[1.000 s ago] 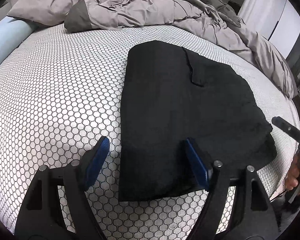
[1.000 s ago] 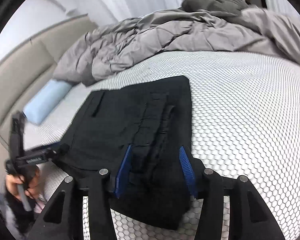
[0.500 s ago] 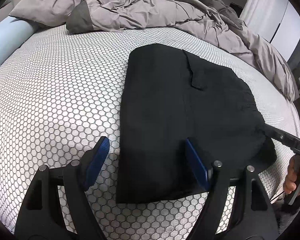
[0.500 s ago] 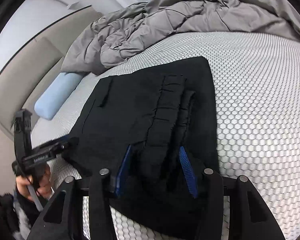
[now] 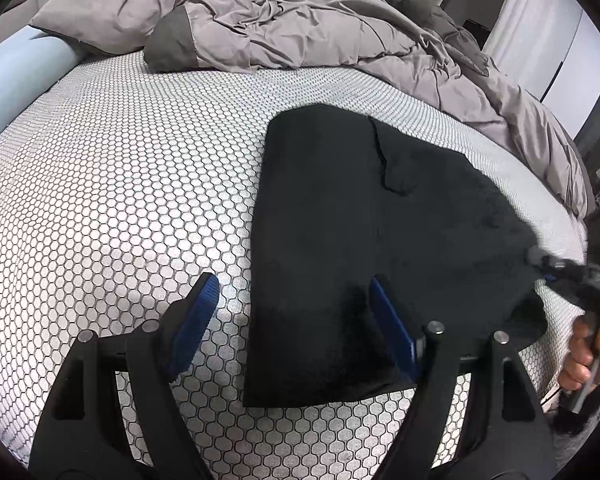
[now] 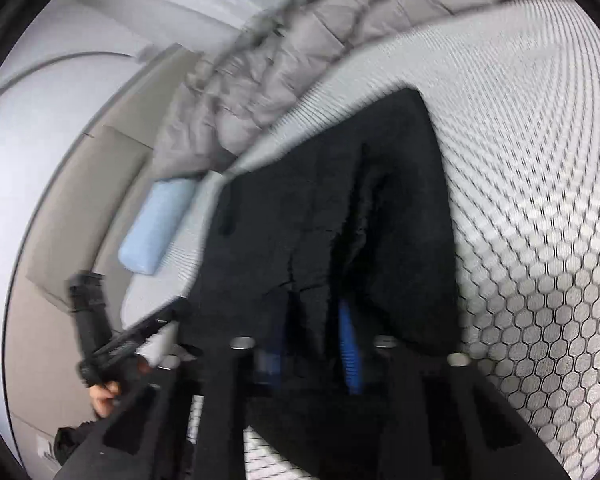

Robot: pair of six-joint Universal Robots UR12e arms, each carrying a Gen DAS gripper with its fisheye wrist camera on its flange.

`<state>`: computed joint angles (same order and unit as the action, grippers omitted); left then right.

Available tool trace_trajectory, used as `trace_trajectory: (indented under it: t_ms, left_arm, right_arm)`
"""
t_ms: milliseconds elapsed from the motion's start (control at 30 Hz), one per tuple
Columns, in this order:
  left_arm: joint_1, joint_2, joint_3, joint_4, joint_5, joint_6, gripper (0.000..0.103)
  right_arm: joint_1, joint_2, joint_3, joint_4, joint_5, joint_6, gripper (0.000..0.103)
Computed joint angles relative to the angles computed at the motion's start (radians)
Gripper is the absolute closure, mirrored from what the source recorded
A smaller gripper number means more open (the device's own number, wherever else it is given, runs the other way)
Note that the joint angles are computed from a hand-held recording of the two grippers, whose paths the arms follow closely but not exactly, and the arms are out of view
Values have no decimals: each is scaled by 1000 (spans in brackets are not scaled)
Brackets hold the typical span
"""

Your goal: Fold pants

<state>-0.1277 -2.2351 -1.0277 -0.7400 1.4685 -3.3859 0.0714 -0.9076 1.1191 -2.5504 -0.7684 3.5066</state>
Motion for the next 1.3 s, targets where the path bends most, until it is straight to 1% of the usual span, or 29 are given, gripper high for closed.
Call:
trace_trajectory:
  t_ms: [33,100,167,233,267,300,333,367,400,433,467,500,533,567,600,633,700,767,833,900,933,967,1000,1067,1100,1167,1200,1267,1300]
  left_arm:
    - [1,2,-3,8,-2,-4,28]
    - [2,7,-10,21,-5,-9,28]
    - [1,9,-14,30,-2,-11,28]
    - [-1,9,-11,25,-3,-4,28]
    - [-3,7,-8,23,-2,0,28]
    - [-5,6,-7,24,-1,3,28]
    - [-8,8,-10,40,-2,7,28]
    - [-10,11,-17,66,-10,10,28]
    - [-12,13,-24,91,-21,16,28]
    - [-15,17,-33,125,-41,32,28]
    - [-18,19,-35,136,-52,48,28]
    - [-24,19,-39,161,-66,75,28]
    - [-28,17,-37,171,-85,99,28]
    - [-31,12,-32,169,-119,127,28]
    - [-34,6,-23,161,-156,155,28]
    - [-37,-4,-9,147,-199,193,28]
    - [-47,-25,26,106,-247,278,28]
    - [-64,-48,71,20,-225,374,28]
    - [-71,-71,115,-84,-206,407,28]
    - [-67,-78,125,-116,-198,398,30]
    - [-60,-72,116,-124,-212,402,30]
    - [-54,-64,105,-130,-226,404,30]
    - [-48,-50,83,-125,-235,409,30]
    - [-36,-23,41,-109,-239,428,31]
    - [-32,-8,16,-93,-228,433,31]
    - [-21,24,-36,-49,-227,425,31]
    - [-12,39,-61,-17,-244,415,30]
    - [4,59,-93,45,-262,367,30]
    - [14,65,-107,83,-274,329,26]
  right_arm:
    - [-3,-8,9,-37,23,5,89]
    - [-4,-29,29,-83,29,-5,90]
    - [-7,-58,63,-99,38,-33,90]
    - [-6,-78,90,-61,28,-72,90]
    - [-3,-81,94,-18,6,-102,89]
    - [2,-83,89,42,-28,-142,89]
    - [13,-85,82,122,-104,-204,87]
    - [21,-84,76,159,-153,-235,84]
    - [22,-87,76,181,-172,-256,78]
    - [22,-96,82,178,-182,-254,67]
    - [25,-104,86,160,-211,-251,61]
    - [29,-117,101,100,-249,-245,54]
    - [35,-129,120,19,-284,-243,53]
    - [38,-135,131,-28,-302,-247,53]
    - [44,-138,135,-80,-309,-256,53]
    - [47,-134,128,-97,-282,-265,53]
    - [53,-114,99,-89,-220,-278,53]
    - [72,-83,47,-21,-198,-321,53]
    - [94,-45,-18,60,-214,-366,53]
    - [115,-4,-84,163,-261,-428,53]
    - [125,0,-90,195,-318,-451,57]
    - [141,5,-96,218,-417,-479,58]
    - [151,6,-95,212,-476,-503,59]
    - [159,-13,-64,180,-533,-560,59]
    - [167,-31,-39,155,-600,-583,59]
    - [171,-63,14,106,-681,-605,56]
    - [165,-80,38,94,-685,-603,52]
    - [143,-96,57,90,-611,-567,42]
    - [123,-104,68,79,-550,-522,32]
